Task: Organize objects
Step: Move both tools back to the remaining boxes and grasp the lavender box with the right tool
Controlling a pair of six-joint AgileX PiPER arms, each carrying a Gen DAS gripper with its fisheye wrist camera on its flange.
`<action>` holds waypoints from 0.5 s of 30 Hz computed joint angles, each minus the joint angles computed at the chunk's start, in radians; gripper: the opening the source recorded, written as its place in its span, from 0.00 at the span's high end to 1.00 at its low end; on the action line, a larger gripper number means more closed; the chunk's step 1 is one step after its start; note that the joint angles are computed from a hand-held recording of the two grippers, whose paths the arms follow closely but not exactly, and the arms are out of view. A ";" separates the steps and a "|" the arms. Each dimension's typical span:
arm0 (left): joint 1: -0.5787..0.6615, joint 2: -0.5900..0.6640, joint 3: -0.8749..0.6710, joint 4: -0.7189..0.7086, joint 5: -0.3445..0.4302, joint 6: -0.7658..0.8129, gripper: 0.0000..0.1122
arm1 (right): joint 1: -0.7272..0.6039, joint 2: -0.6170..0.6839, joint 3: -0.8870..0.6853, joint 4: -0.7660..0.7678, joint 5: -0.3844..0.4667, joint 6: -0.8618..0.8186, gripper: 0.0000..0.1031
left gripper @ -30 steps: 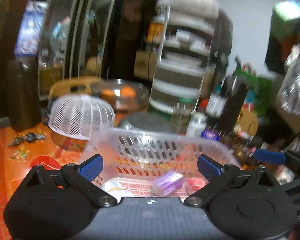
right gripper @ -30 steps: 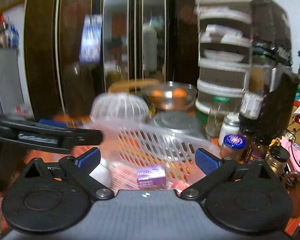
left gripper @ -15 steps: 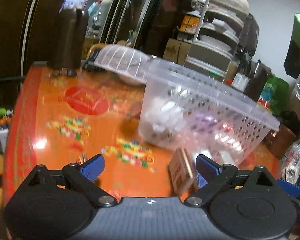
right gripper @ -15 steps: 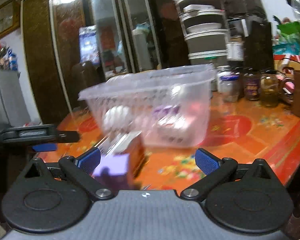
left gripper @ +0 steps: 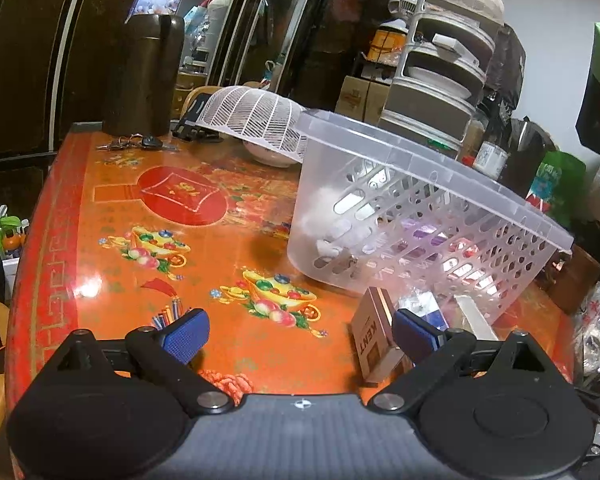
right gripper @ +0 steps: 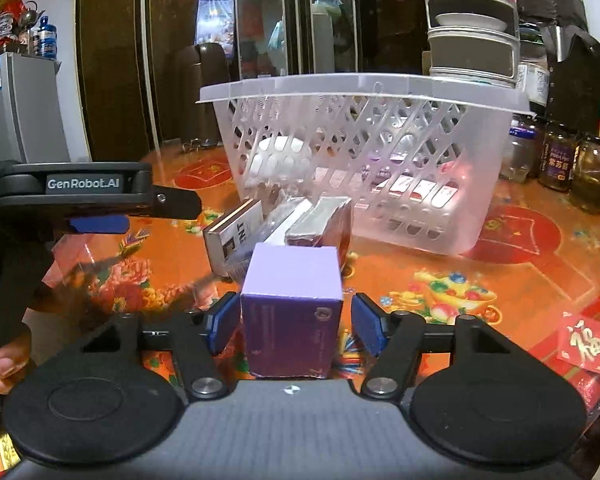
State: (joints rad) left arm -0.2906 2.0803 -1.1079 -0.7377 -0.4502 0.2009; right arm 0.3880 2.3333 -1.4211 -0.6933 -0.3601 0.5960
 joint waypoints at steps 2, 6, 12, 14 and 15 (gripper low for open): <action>-0.003 0.003 -0.004 -0.011 0.002 0.016 0.12 | 0.001 -0.007 0.029 0.026 -0.019 -0.037 0.50; -0.011 0.010 -0.020 -0.077 0.015 0.091 0.12 | -0.012 -0.012 0.067 0.068 -0.060 -0.090 0.59; -0.030 0.023 -0.061 -0.141 0.042 0.209 0.13 | -0.074 -0.011 0.094 0.098 -0.110 -0.096 0.59; -0.037 0.031 -0.078 -0.181 0.042 0.260 0.13 | -0.083 -0.012 0.095 0.125 -0.106 -0.117 0.59; -0.038 0.033 -0.084 -0.195 0.042 0.277 0.13 | -0.090 -0.011 0.095 0.107 -0.115 -0.101 0.59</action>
